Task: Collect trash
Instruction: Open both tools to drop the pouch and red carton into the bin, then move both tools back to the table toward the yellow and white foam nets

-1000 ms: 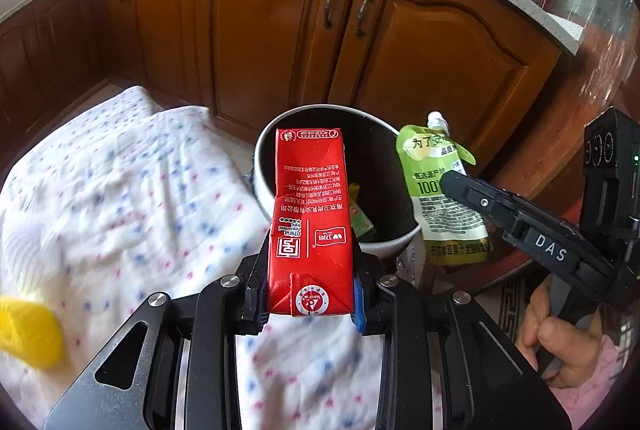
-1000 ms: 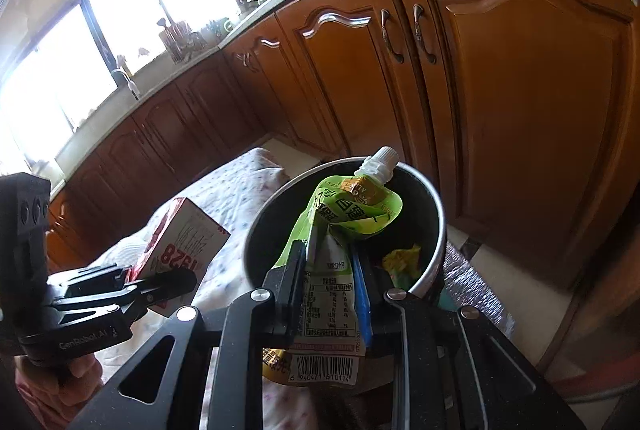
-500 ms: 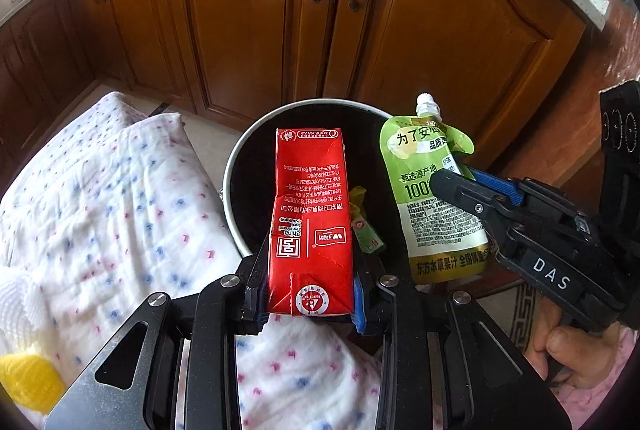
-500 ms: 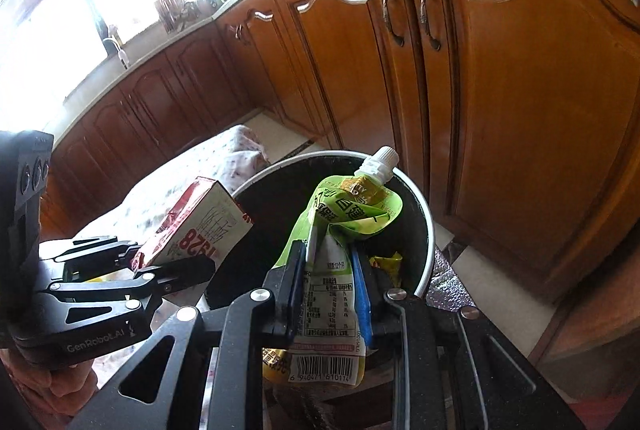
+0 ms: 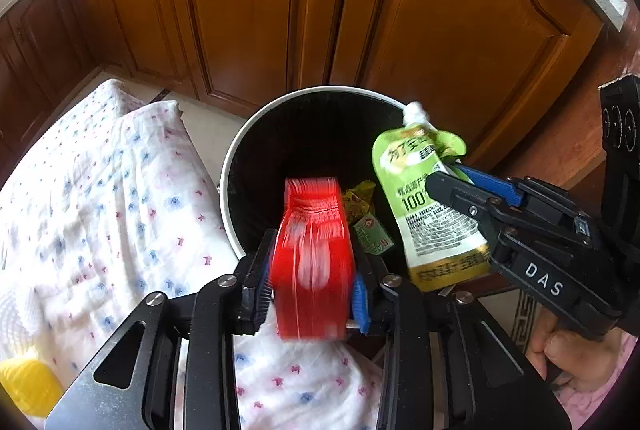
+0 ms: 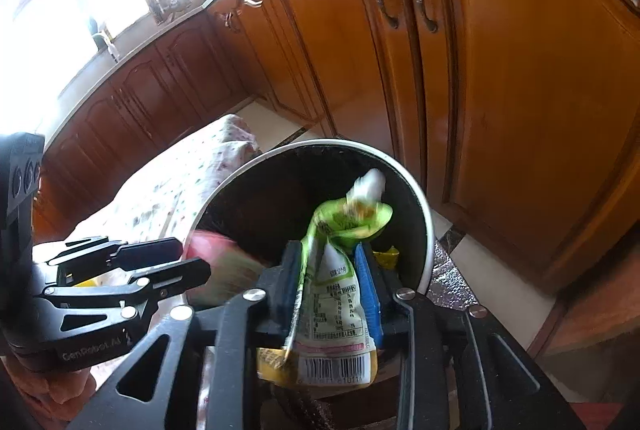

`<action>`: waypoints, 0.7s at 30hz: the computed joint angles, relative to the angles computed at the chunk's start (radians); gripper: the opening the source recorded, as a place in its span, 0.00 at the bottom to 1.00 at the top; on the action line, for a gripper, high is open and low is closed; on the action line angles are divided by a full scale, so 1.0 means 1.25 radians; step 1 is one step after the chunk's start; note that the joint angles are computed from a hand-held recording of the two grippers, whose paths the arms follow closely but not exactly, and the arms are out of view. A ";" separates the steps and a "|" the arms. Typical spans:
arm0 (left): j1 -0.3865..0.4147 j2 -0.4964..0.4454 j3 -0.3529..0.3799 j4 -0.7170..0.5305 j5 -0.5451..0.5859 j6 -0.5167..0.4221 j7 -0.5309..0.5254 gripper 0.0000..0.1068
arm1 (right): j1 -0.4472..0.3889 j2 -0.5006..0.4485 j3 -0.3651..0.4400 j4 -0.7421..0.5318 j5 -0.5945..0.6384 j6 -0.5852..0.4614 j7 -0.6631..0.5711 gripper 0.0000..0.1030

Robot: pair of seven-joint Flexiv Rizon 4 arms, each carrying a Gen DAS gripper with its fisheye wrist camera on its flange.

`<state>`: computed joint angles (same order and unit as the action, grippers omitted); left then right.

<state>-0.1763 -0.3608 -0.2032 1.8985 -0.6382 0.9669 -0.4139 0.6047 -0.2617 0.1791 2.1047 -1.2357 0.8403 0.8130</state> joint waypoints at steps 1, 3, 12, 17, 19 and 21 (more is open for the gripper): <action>0.000 0.000 0.000 0.001 -0.003 0.006 0.001 0.36 | 0.002 0.003 -0.001 0.002 -0.010 -0.001 0.014 0.46; 0.003 0.003 -0.007 0.009 -0.024 0.021 0.012 0.43 | 0.006 0.008 0.002 0.003 -0.015 -0.015 0.022 0.48; 0.037 0.043 0.001 0.058 -0.147 0.010 0.070 0.46 | 0.040 0.016 0.022 0.003 -0.094 -0.075 0.156 0.67; 0.049 0.080 0.025 0.116 -0.255 0.023 0.127 0.49 | 0.068 -0.014 0.025 -0.028 -0.133 -0.099 0.206 0.76; 0.058 0.089 0.041 0.134 -0.290 0.019 0.138 0.49 | 0.082 -0.030 0.024 -0.045 -0.143 -0.107 0.215 0.77; 0.066 0.094 0.056 0.146 -0.316 0.016 0.148 0.50 | 0.093 -0.047 0.019 -0.064 -0.159 -0.102 0.229 0.80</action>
<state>-0.0935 -0.2438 -0.1337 2.0806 -1.0329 0.9874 -0.2294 0.7206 -0.3205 0.2026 2.0248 -1.4345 0.7128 1.0992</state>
